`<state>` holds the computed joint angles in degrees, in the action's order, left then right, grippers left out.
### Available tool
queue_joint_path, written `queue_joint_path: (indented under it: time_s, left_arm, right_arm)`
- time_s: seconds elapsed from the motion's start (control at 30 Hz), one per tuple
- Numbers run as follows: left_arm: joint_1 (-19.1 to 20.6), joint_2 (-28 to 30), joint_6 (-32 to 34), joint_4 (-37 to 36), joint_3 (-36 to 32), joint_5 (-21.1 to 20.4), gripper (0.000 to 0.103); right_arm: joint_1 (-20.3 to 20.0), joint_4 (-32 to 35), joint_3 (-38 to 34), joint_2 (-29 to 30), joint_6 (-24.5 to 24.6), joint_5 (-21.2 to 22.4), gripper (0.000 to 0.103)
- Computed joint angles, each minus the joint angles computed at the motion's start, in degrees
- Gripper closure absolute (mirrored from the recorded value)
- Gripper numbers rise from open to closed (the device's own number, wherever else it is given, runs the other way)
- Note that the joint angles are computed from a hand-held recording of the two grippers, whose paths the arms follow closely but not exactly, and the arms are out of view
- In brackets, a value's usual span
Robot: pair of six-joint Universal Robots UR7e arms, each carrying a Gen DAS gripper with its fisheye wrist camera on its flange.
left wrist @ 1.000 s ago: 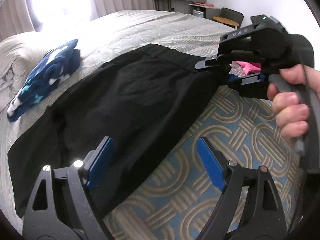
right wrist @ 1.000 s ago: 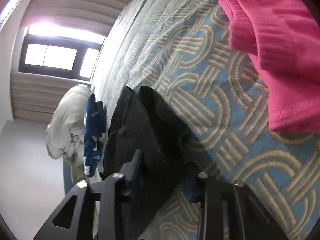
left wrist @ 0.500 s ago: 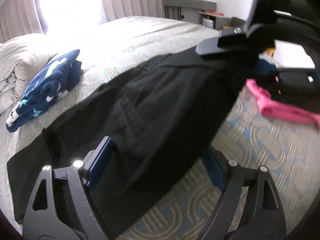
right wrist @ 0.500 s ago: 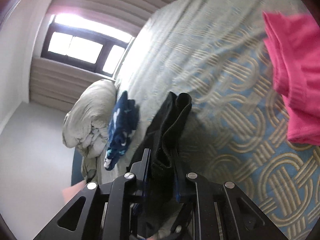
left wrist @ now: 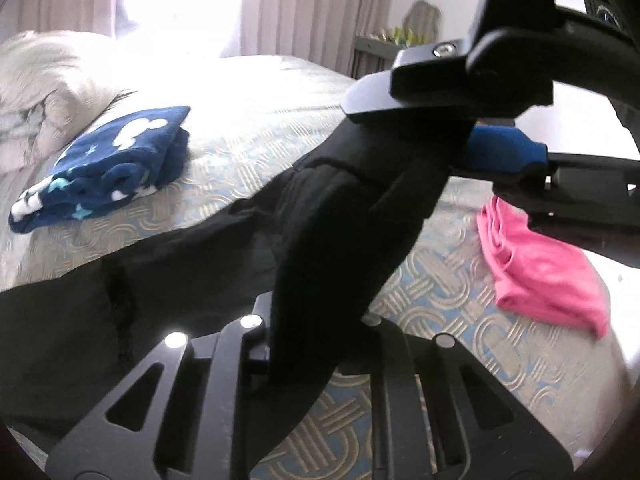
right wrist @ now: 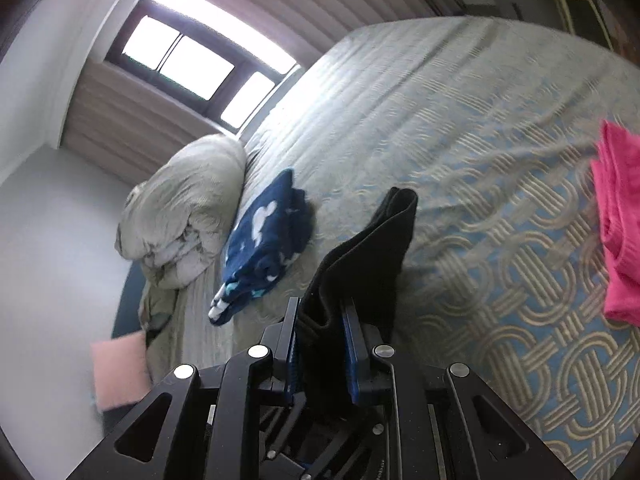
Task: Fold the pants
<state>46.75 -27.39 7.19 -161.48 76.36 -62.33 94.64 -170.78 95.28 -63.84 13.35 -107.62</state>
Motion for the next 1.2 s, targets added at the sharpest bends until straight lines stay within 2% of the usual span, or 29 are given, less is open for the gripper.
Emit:
queue_joint_path:
  time_s: [0.2, 0.27, 0.53, 1.0, 1.2]
  left_arm:
    - [2.4, -4.5, -2.6, -1.9, 1.7, -3.6, 0.085]
    - [3.8, -6.3, -3.3, -1.0, 2.1, -6.1, 0.085]
    - [7.5, -11.5, -2.8, -1.1, 4.5, -9.9, 0.085]
    - [11.5, -18.3, -1.2, -4.3, 11.5, -11.3, 0.083]
    - [14.1, -19.7, -1.4, -4.2, 12.9, -11.9, 0.083]
  right_arm:
    - [5.1, 1.9, -6.5, 5.4, -2.6, -2.1, 0.085]
    - [6.5, 1.9, -8.3, 7.3, -3.6, -2.3, 0.085]
    - [9.9, 7.2, -16.0, 14.6, -3.8, -0.5, 0.085]
    - [13.1, 14.4, -23.2, 23.3, -3.1, 2.7, 0.085]
    - [13.0, 17.7, -26.5, 27.0, -1.5, 4.8, 0.085]
